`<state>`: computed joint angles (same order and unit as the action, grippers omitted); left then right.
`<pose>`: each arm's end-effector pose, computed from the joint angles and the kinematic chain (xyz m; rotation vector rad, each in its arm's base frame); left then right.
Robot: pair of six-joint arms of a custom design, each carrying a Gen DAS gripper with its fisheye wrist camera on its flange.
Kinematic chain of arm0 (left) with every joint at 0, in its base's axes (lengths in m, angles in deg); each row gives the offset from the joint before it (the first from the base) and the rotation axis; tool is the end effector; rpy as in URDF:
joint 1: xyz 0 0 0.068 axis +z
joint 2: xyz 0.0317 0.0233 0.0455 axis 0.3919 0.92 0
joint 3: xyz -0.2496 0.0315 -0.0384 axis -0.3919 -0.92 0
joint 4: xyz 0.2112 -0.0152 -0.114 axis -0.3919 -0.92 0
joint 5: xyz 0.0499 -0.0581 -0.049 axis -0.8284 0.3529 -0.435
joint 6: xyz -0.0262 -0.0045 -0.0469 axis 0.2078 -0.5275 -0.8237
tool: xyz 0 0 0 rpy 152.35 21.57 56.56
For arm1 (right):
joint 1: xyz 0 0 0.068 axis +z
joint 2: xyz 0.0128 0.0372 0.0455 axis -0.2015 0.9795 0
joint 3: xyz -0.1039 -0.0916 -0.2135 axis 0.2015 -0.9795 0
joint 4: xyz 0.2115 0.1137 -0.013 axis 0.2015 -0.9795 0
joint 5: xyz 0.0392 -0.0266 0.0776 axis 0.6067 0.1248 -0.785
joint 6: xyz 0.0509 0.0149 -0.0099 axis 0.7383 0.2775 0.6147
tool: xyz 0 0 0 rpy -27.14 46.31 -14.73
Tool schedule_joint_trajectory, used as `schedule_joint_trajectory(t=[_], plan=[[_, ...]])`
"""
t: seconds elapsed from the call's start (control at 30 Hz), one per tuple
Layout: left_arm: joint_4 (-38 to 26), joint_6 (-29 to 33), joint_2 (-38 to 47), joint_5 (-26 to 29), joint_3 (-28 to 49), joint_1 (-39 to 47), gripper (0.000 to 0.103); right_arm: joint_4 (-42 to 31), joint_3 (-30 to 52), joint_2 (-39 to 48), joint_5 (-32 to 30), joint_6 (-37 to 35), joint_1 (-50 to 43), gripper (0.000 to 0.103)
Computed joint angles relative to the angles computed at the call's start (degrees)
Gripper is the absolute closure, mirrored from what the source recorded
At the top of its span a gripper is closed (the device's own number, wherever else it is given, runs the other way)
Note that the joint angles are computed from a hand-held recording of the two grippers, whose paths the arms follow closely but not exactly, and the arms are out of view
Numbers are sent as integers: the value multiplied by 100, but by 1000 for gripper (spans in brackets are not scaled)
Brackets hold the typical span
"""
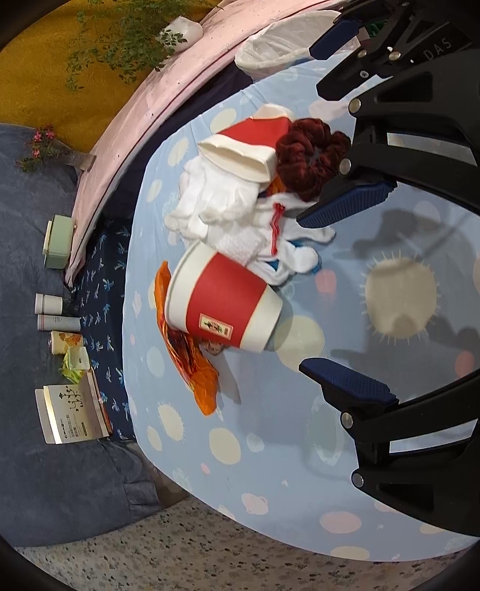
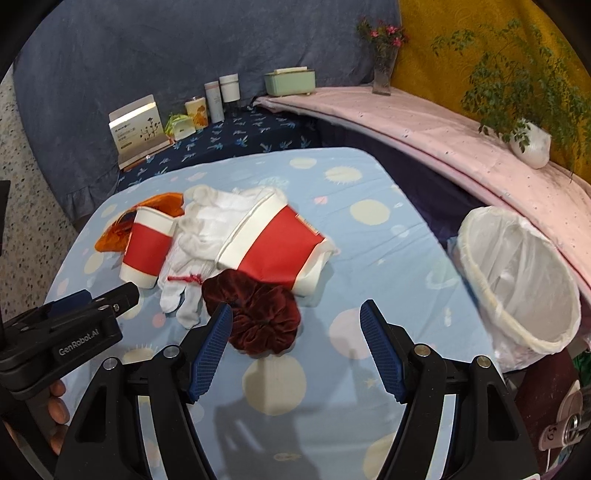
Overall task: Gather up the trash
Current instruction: 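Move both tools back over the remaining trash on the table, then grasp the dark red scrunchie with the right tool while the left grasps the red cup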
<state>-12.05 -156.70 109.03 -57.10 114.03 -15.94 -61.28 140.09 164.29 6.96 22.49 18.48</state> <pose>0.2495 -0.1772 0.1604 -0.7246 2.3804 0.1177 0.3088 0.1789 0.1649 -0.5360 2.3537 0.2835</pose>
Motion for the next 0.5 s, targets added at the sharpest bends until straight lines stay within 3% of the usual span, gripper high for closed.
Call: schedule_joint_trajectory(t=[0.4, 0.5], plan=[[571, 215, -69, 277, -500, 301, 29, -4, 597, 975, 29, 91, 91, 37], [708, 299, -40, 353, -534, 368, 29, -31, 744, 1155, -18, 118, 78, 42]])
